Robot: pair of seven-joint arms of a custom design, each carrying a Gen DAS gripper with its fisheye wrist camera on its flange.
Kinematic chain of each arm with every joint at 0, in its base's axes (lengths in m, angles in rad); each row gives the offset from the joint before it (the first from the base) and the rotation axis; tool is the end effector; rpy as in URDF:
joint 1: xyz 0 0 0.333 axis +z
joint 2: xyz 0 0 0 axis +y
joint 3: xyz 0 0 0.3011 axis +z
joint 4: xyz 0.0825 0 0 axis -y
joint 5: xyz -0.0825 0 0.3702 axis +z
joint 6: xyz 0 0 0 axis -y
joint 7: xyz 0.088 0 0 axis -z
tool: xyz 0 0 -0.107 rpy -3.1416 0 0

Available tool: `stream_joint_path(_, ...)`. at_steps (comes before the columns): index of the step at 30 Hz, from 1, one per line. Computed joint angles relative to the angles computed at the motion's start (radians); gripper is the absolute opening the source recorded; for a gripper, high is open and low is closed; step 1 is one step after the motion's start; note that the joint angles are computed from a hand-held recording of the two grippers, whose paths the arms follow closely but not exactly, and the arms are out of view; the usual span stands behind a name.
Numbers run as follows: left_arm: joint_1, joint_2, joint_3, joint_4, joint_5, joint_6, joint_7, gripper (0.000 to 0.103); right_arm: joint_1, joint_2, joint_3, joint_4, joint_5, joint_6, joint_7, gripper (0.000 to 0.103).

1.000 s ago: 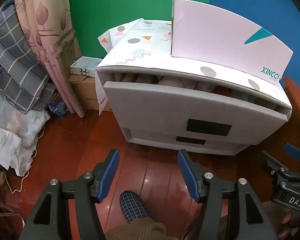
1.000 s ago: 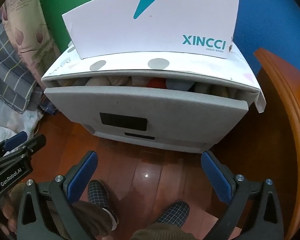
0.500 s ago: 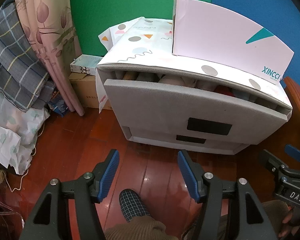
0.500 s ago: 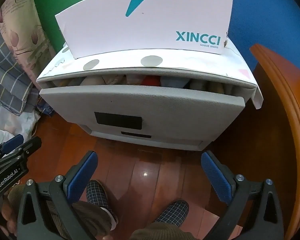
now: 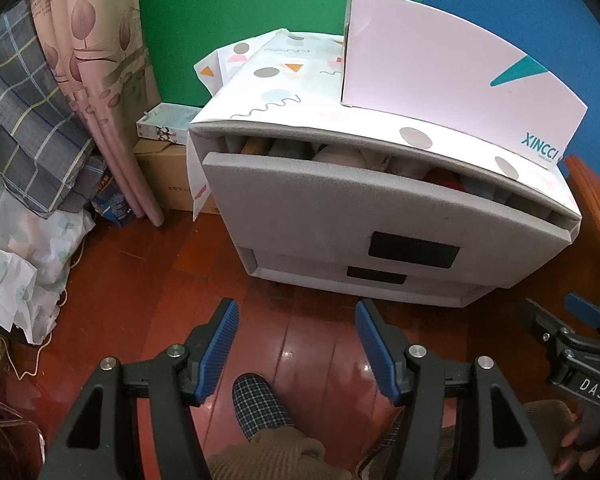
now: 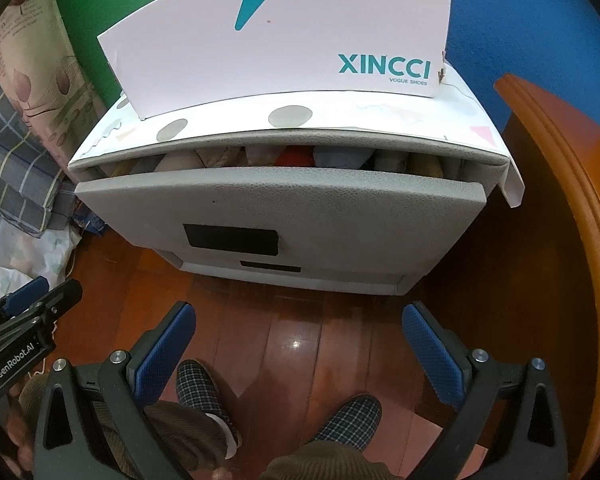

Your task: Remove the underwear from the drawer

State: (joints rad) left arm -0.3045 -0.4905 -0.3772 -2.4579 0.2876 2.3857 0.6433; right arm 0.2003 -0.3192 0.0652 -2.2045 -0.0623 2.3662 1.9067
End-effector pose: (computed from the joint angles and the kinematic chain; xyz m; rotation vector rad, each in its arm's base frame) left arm 0.3320 -0.2796 0.4941 -1.9752 1.8244 -0.5109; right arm 0.4714 0.1304 0.5542 -1.8921 1.9592 -0.4018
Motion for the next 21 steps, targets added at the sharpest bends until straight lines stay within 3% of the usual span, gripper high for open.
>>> stream_joint_path(21,-0.002,-0.002,0.000,0.005,0.012,-0.019,0.006,0.062,-0.002,-0.012,-0.003,-0.012,0.014,0.003,-0.006,0.102)
